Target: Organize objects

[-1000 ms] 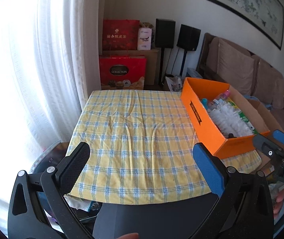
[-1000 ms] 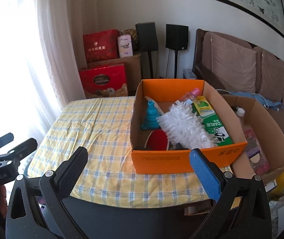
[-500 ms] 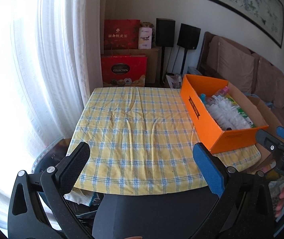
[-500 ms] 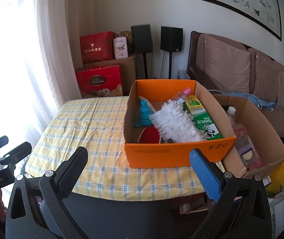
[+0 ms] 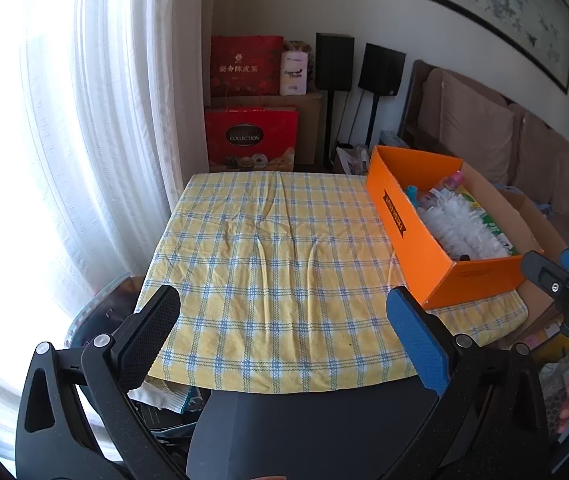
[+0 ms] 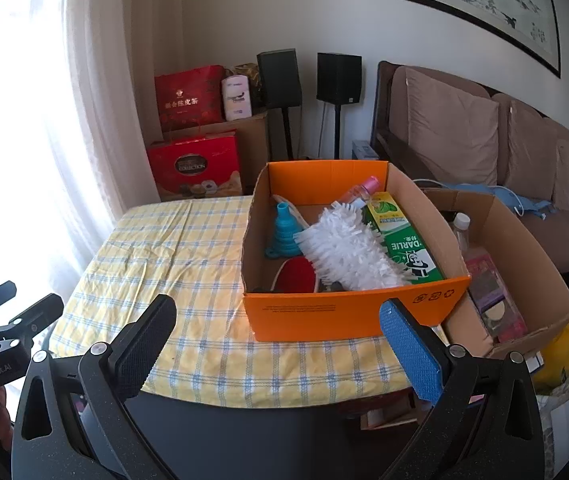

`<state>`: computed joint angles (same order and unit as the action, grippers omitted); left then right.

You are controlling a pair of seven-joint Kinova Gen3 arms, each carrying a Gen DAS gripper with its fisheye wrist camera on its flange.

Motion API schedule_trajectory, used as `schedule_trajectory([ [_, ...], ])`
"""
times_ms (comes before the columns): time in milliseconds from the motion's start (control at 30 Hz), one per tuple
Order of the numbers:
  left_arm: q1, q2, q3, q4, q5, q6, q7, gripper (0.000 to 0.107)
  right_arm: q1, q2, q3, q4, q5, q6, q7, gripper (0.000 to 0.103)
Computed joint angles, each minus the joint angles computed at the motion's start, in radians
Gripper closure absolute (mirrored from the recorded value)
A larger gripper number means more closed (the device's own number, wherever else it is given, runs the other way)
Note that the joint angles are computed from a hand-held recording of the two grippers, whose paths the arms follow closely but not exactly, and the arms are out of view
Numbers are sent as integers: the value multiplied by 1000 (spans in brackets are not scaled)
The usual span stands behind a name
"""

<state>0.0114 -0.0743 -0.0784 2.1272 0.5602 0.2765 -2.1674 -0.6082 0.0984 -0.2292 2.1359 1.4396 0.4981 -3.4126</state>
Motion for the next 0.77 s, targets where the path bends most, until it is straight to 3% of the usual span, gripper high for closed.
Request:
schedule_trajectory([
  [767, 3, 1, 9, -4, -21, 6, 30, 4, 7, -3, 2, -1, -1, -7, 6, 0],
])
